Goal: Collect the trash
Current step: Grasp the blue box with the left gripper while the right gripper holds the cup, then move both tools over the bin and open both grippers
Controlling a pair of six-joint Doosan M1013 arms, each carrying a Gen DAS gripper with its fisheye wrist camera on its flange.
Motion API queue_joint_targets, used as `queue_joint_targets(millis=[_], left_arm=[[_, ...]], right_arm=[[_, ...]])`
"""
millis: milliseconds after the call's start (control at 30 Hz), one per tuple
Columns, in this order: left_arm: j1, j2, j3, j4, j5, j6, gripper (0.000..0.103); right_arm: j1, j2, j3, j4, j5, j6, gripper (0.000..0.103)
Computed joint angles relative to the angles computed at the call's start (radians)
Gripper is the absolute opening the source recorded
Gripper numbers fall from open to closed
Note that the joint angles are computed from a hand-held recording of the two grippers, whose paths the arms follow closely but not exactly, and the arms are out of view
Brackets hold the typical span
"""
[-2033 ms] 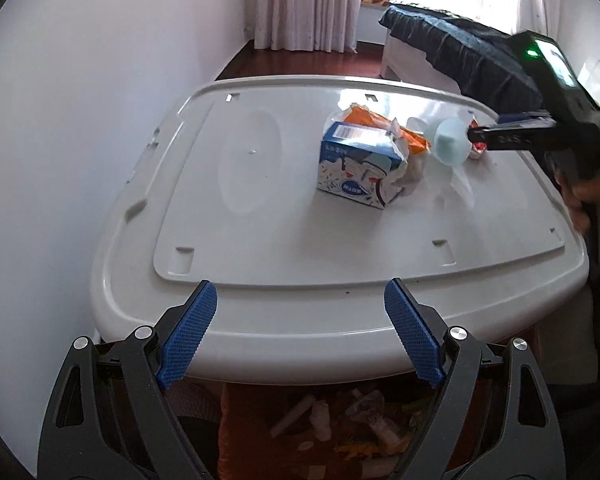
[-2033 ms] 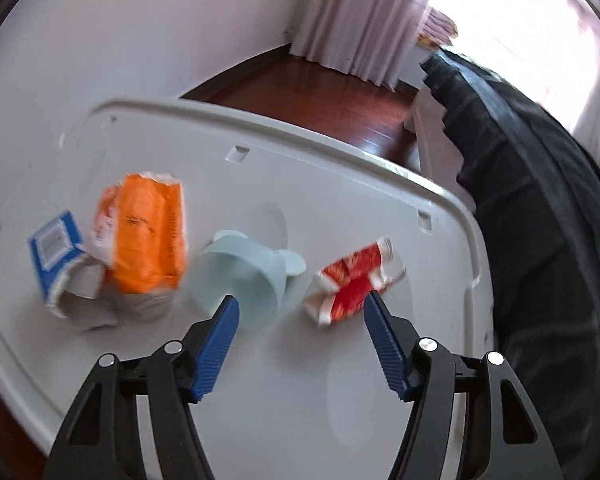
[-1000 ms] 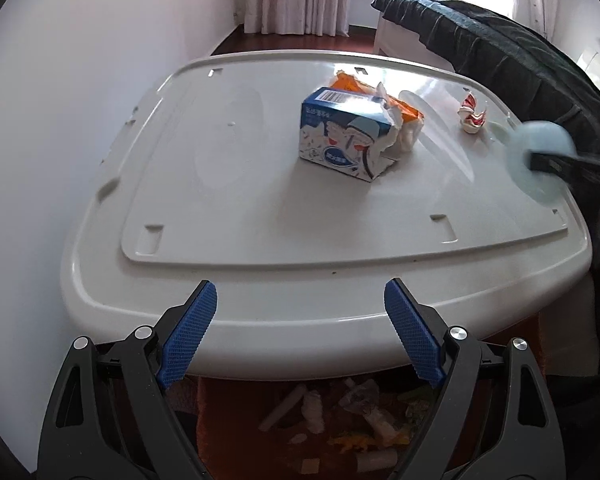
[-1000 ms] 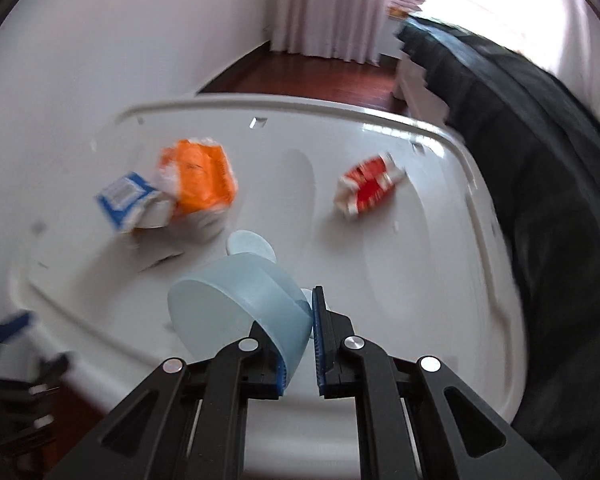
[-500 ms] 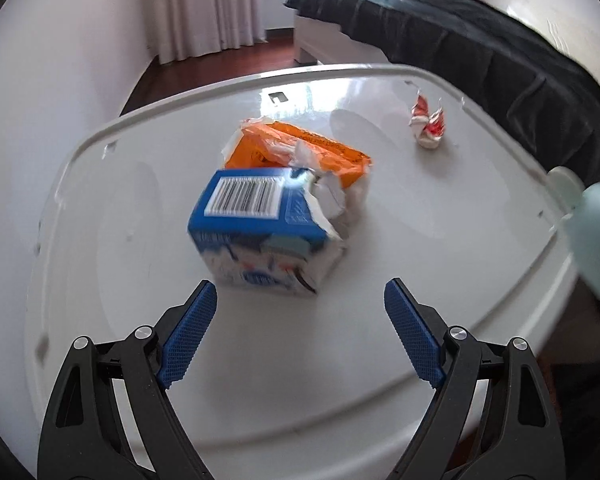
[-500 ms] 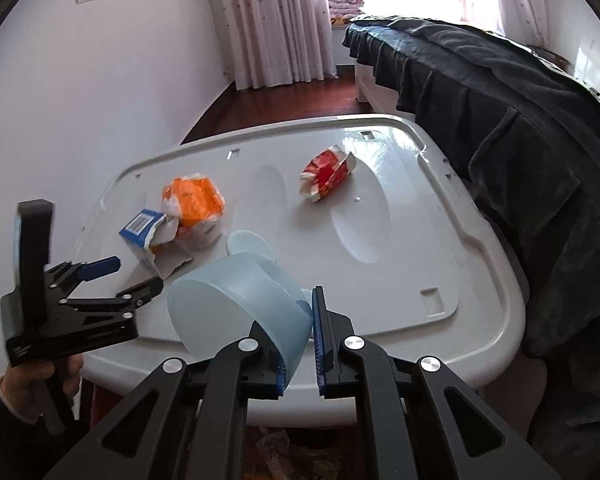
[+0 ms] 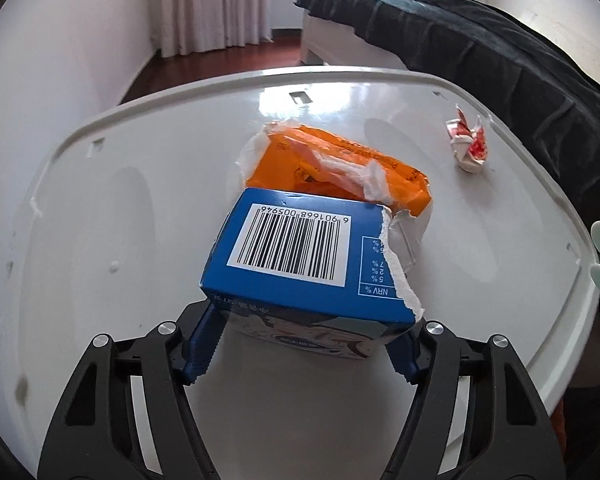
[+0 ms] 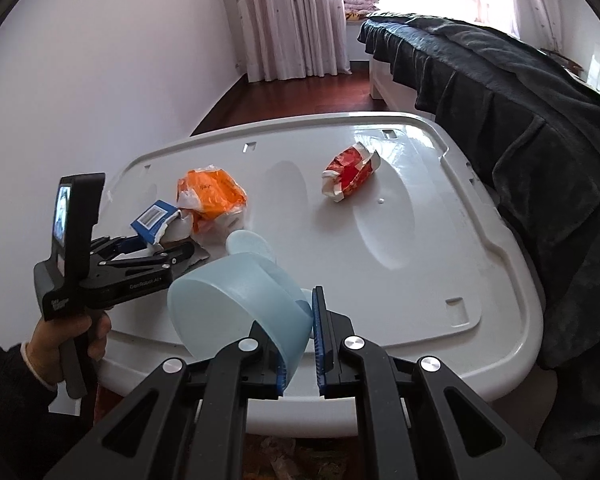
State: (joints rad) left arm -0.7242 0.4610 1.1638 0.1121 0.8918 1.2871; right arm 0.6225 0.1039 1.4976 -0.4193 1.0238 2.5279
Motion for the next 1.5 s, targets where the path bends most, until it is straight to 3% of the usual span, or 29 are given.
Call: queue_joint_targets(millis=[200, 567, 1033, 1267, 1500], left_arm=[[-0.059, -0.012, 0.007, 0.249, 0.078, -0.204, 0.067], [-0.123, -0.085, 0.057, 0.389, 0.159, -0.356, 0.066], [-0.198, -0.231, 0.200, 0.412, 0.186, -0.478, 0.066], [-0.248, -0.295, 0.293, 0.376, 0.189, -0.516, 0.066], [-0.268, -0.329, 0.398, 0.287, 0.188, -0.563, 0.066]], right_arm=[[0.002, 0.004, -0.002, 0.000, 0.000, -0.003, 0.010], [0.013, 0.007, -0.006, -0.029, 0.009, 0.024, 0.010], [0.056, -0.023, 0.026, -0.070, 0.020, 0.044, 0.010], [0.151, -0.061, 0.075, -0.132, 0.034, 0.063, 0.010], [0.220, -0.078, 0.131, -0.032, 0.076, 0.036, 0.011]])
